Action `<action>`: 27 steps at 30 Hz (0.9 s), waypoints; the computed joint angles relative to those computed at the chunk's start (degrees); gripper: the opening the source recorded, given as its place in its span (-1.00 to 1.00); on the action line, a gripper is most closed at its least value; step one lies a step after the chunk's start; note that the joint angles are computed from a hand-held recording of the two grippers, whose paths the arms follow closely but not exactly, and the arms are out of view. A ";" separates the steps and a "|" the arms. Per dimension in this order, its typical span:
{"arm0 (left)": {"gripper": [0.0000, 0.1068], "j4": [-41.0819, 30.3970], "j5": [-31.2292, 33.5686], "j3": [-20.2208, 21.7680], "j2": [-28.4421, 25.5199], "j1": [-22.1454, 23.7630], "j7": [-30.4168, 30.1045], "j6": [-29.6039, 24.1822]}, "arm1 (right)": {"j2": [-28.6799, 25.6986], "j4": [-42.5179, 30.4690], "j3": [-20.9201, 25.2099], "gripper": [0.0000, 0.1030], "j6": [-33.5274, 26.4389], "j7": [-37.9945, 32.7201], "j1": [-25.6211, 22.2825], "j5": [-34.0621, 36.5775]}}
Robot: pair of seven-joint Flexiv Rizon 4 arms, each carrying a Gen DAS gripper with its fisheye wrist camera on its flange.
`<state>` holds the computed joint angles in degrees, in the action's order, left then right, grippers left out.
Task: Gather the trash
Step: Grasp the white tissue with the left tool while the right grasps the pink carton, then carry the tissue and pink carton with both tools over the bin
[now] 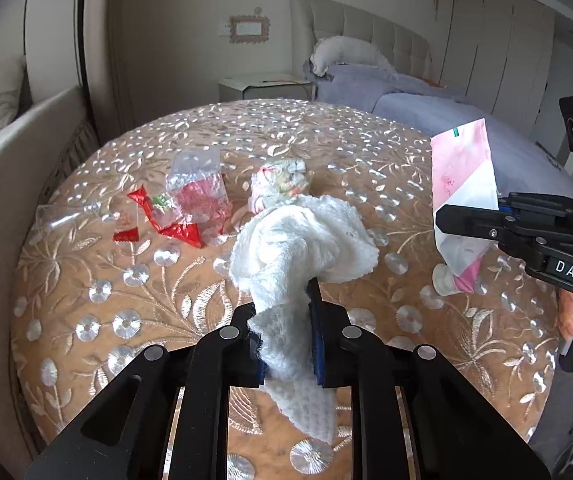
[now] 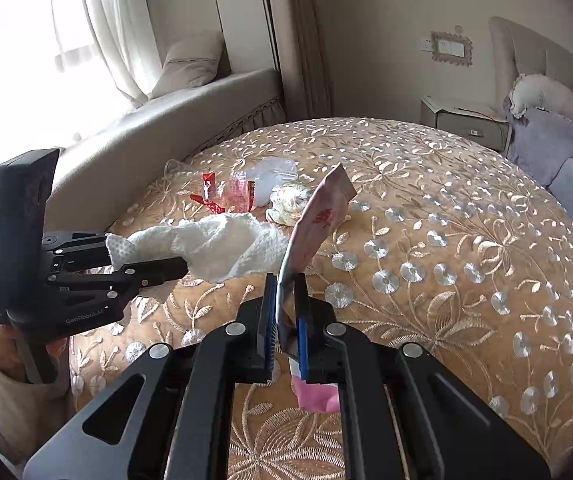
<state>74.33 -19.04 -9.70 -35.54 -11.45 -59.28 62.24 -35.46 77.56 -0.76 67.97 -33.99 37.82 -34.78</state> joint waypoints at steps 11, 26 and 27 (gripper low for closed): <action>-0.70 5.10 -1.99 -3.92 4.38 -2.28 4.98 3.31 | 14.31 18.59 -11.07 -0.81 7.34 26.17 5.29 -23.57; -0.69 -1.52 -2.32 -8.00 -0.34 -12.53 13.04 -2.50 | 37.61 40.93 -0.89 -0.81 -12.66 47.13 -2.12 -41.22; -0.69 -2.22 -2.13 -8.03 -0.84 -13.20 13.37 -3.39 | 38.89 42.23 0.24 -0.81 -14.14 47.83 -2.86 -40.89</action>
